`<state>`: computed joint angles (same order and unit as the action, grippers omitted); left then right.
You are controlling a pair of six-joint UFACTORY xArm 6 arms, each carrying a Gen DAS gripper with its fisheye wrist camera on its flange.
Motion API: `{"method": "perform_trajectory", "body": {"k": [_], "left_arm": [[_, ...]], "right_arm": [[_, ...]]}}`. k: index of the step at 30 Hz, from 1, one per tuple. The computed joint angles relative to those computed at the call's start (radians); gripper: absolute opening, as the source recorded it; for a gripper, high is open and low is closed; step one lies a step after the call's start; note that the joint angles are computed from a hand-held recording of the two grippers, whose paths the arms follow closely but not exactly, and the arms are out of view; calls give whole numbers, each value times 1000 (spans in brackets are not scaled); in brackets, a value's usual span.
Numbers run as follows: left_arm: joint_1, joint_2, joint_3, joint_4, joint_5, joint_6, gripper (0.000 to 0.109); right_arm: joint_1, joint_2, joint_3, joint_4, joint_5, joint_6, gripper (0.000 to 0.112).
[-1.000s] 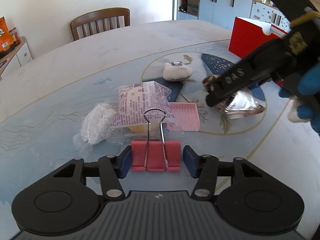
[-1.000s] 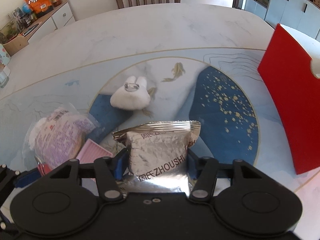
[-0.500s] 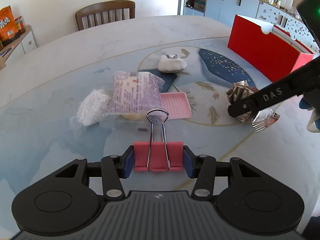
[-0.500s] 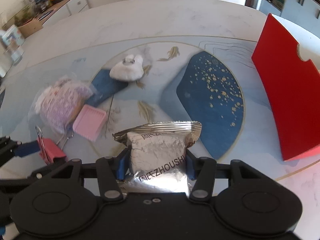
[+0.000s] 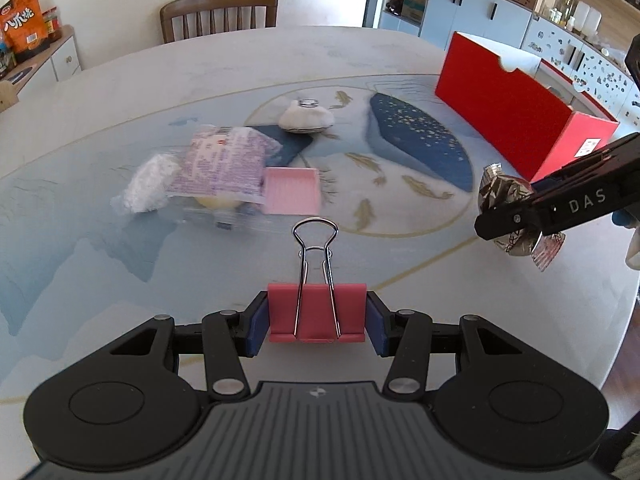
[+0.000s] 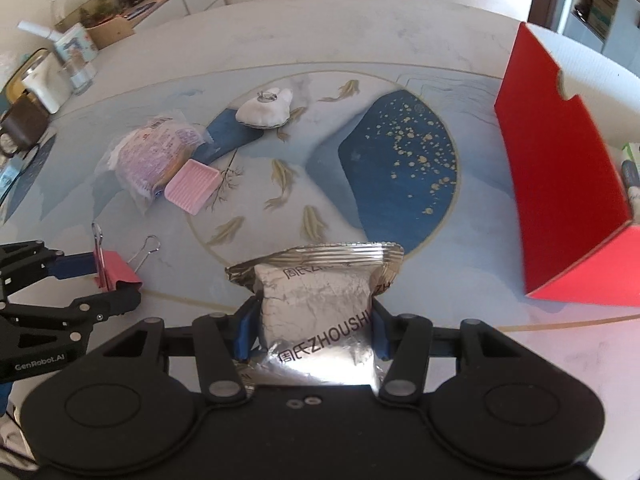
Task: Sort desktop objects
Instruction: 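Carry the binder clip and foil bag over the red box with both grippers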
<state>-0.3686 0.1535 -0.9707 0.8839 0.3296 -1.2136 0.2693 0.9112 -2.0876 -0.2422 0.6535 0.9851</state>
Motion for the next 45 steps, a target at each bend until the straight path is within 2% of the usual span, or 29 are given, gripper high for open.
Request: {"method": "perform_trajectory", "body": {"k": [7,17,21,28,39,43,45], "left_arm": [[-58,38,-75,-5,49,-62,48],[-115,123,-262,-62,107,-49,48],[-136,174,-355,-81,122,-11,48],[-166,285,-541,-124,156,98,48],[-199,532,-948,-240,228,311,48],[-210,661,-1165,-308,285,424,48],[-214,752,-1322,-358,333,497,48]], "right_arm": [[-25,-170,269,16,-145,-49,53],[-70,-371,551,91,-308,-161,53],[-96,-440,643,77,-356,-158,53],[-152,-550,779,-24,-399,-80,53],[-253,-681,940,-219,-431,69,53],[-289,-707,975,-264,-438,95,53],[-309,-723,995,-288,-440,109,53]]}}
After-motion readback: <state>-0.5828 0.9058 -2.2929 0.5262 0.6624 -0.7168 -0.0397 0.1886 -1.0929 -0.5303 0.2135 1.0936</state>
